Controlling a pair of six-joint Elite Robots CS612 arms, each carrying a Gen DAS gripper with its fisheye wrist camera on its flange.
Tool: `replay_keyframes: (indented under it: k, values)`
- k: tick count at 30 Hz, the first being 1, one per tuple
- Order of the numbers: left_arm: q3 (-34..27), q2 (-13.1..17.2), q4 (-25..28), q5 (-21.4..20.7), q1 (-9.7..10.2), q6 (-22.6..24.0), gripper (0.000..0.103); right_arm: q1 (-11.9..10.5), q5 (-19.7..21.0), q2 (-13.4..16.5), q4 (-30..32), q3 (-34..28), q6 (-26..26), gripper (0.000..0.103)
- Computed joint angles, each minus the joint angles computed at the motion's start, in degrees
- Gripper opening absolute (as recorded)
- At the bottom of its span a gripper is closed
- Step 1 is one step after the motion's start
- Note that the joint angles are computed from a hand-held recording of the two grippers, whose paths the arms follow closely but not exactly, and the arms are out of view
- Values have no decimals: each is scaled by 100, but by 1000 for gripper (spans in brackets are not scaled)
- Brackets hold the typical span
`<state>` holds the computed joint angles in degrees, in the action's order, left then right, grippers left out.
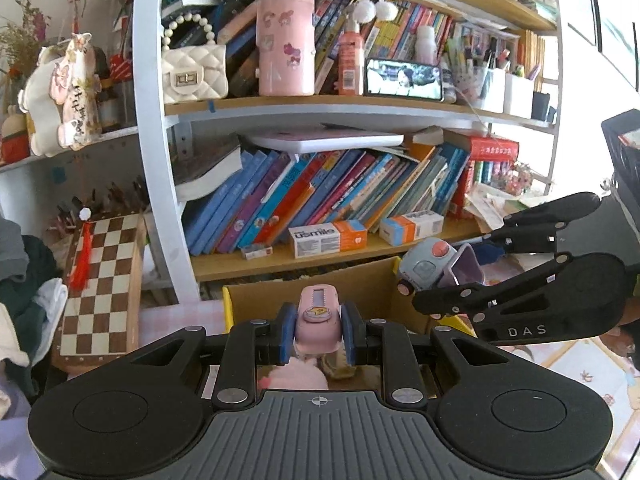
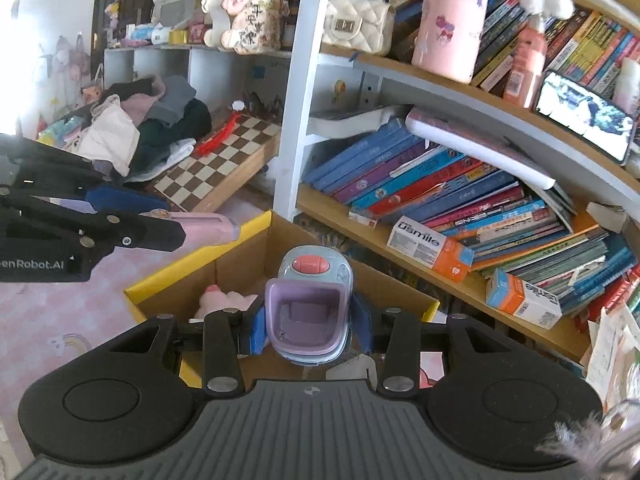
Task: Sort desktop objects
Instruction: 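Carry the pink case with the left tool while the right tool carries the toy car over the box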
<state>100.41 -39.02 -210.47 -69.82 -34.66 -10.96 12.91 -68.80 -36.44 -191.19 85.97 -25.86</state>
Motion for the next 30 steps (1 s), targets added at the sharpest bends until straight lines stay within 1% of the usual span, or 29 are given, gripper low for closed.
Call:
replay_keyframes:
  k: [11,24,30]
  values:
    - [-445,240,680,-149,154,-103,23,107,-266,353,840,-618,-407,40]
    - [-894,500,1425,-347,297,-216,23,161,-409,702,1837,-1225,-691,40]
    - [-1072,606,1701,-478,341,-155,23,167,-438,807,2268,-1450,-810,40]
